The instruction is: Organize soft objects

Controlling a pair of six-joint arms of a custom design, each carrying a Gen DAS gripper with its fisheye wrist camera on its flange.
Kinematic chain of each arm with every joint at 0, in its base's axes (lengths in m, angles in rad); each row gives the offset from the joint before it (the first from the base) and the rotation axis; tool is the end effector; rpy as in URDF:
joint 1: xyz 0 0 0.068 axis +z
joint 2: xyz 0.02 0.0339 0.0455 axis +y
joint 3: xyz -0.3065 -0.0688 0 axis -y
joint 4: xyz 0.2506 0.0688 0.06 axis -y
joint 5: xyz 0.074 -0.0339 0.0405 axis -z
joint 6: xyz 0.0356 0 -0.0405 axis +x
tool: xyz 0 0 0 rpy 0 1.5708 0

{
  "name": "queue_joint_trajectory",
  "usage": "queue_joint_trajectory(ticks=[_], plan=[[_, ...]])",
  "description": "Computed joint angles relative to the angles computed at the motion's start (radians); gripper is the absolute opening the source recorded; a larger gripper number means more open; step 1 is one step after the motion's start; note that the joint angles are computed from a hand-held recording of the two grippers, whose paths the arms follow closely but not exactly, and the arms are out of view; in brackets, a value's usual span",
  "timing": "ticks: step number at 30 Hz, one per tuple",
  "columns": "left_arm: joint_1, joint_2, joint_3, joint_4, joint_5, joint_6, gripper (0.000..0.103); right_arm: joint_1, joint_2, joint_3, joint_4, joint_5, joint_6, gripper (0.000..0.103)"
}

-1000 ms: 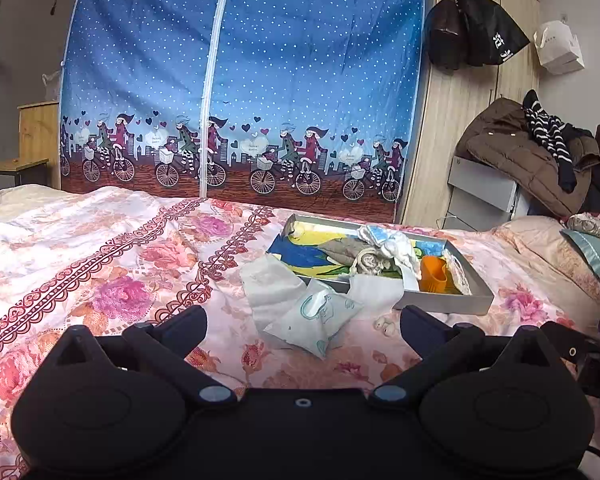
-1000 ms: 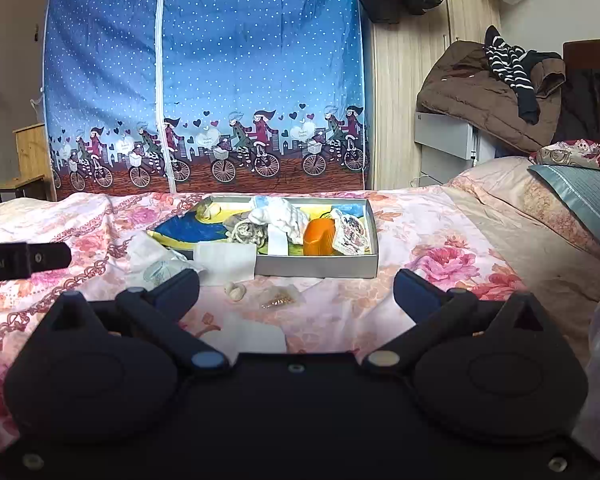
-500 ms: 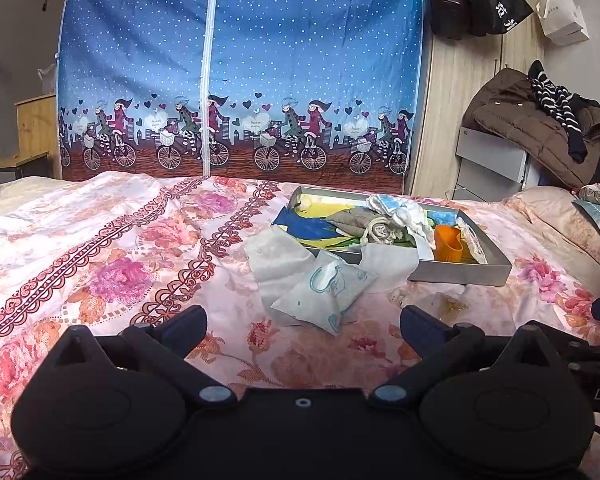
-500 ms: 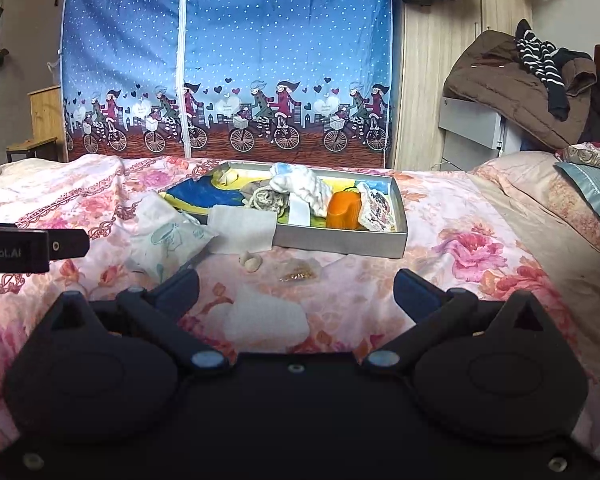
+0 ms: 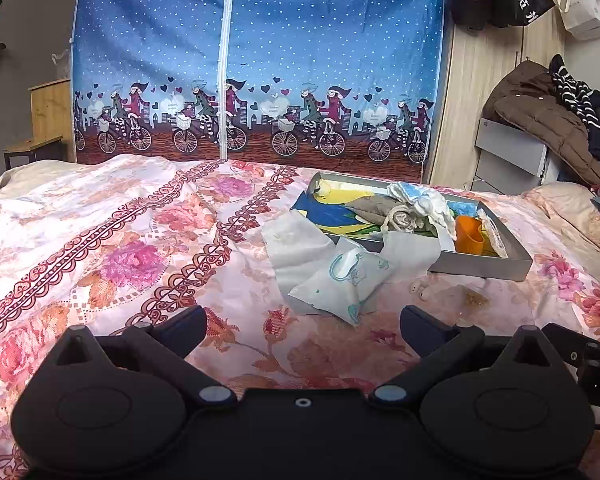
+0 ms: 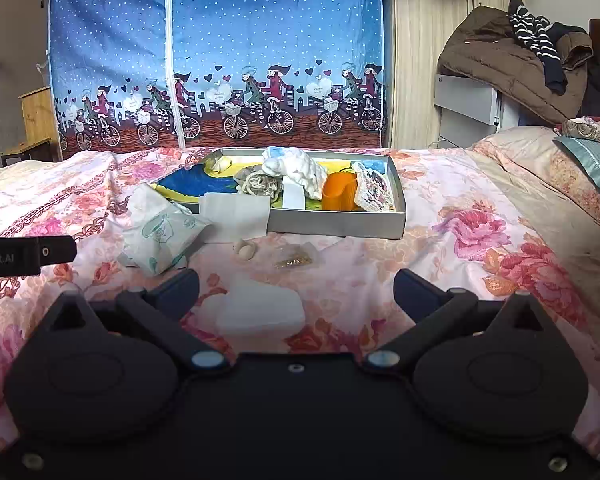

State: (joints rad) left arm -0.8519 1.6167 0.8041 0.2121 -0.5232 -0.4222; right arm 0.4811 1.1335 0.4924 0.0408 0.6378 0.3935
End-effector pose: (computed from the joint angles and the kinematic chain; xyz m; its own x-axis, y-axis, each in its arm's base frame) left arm 0.2350 -0.2415 0.2197 -0.4953 0.0270 -0.8683 0.1945 0.9776 -0.0805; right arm 0.1974 0.0791 0.2314 -0.4380 0.1188 -0.8911 0.2509 0.9680 0.0057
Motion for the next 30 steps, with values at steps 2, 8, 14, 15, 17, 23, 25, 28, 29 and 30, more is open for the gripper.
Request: queue_joint_trajectory(ticks=[2,8,14,15,17,23,25,28,29,30], plan=[[-0.001,0.001,0.002,-0.005,-0.003,-0.002,0.102,0.001,0.003,0.002,-0.006,-0.003,0.003,0.103],[0.002,0.002,0.002,-0.005,0.001,-0.002,0.102,-0.009,0.017,0.013,-0.022,-0.026,0.002,0.103],[0.007,0.002,0.004,-0.010,0.003,-0.012,0.102,-0.019,0.024,0.015,-0.018,-0.041,-0.015,0.103],[0.008,0.003,0.004,-0.009,0.002,-0.011,0.102,-0.019,0.026,0.016,-0.018,-0.040,-0.014,0.103],[0.008,0.003,0.005,-0.010,0.001,-0.012,0.102,-0.018,0.030,0.019,-0.021,-0.032,-0.014,0.103],[0.008,0.003,0.005,-0.011,0.002,-0.011,0.102,-0.021,0.026,0.011,-0.012,-0.034,-0.025,0.103],[0.008,0.003,0.004,-0.011,0.002,-0.012,0.102,-0.023,0.025,0.010,-0.010,-0.038,-0.029,0.103],[0.008,0.004,0.004,-0.011,0.002,-0.011,0.102,-0.027,0.022,0.007,-0.008,-0.043,-0.033,0.103],[0.008,0.004,0.005,-0.012,0.002,-0.012,0.102,-0.027,0.022,0.008,-0.009,-0.043,-0.032,0.103],[0.009,0.003,0.004,-0.012,0.003,-0.011,0.102,-0.028,0.022,0.008,-0.010,-0.047,-0.033,0.103]])
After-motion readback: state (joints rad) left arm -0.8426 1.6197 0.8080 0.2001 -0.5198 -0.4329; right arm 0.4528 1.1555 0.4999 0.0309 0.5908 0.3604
